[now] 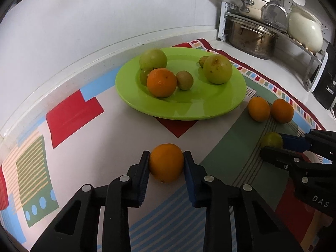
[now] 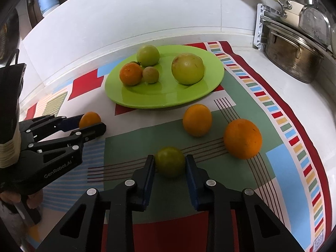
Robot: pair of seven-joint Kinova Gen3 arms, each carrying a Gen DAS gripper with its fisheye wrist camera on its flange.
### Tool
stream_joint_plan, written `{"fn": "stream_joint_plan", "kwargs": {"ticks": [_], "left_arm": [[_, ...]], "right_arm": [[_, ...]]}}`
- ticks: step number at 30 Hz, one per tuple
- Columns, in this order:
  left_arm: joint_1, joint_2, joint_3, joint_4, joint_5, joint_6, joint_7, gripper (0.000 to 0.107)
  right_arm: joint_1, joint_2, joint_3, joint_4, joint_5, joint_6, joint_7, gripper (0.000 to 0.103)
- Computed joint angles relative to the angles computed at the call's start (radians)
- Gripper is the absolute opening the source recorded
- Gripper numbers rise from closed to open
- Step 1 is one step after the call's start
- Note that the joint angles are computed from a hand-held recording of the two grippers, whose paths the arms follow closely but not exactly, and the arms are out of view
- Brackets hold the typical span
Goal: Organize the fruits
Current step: 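Grasp the orange with the left gripper while the right gripper grasps the small green fruit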
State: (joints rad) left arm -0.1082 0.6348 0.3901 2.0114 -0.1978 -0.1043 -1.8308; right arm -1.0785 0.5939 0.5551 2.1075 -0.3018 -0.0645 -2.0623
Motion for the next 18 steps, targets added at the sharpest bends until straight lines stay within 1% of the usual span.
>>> {"fn": "stream_joint_plan", "kwargs": {"ticks": [2,5,8,10,13,18], "left_arm": [[-0.012,-0.002,0.014,0.006,-0.006,-0.002,0.0,0.031],[-0.014,-0.013,0.018,0.017,-0.007,-0.01,0.005,0.031],[-0.027,-0.031,0.033,0.022,-0.004,0.006,0.018,0.031],[-0.05,-0.042,0.056,0.034,-0.008,0.002,0.022,0.031],[-0.104,-0.053,0.111,0.051,-0.026,-0.004,0.032,0.031],[-0.135,-0.078,0.146,0.072,-0.045,-0.016,0.056,0.031]], "right_arm": [[-0.001,-0.003,0.001,0.006,-0.001,-0.008,0.002,0.03],[-0.006,-0.011,0.003,0.017,-0.011,-0.023,0.012,0.03],[-0.015,-0.019,0.01,0.026,-0.027,-0.037,0.031,0.03],[-0.012,-0.028,0.005,0.033,-0.039,-0.049,0.048,0.03],[-0.015,-0.042,0.003,0.045,-0.065,-0.068,0.082,0.03],[-0.022,-0.066,0.004,0.061,-0.123,-0.095,0.146,0.03]]}}
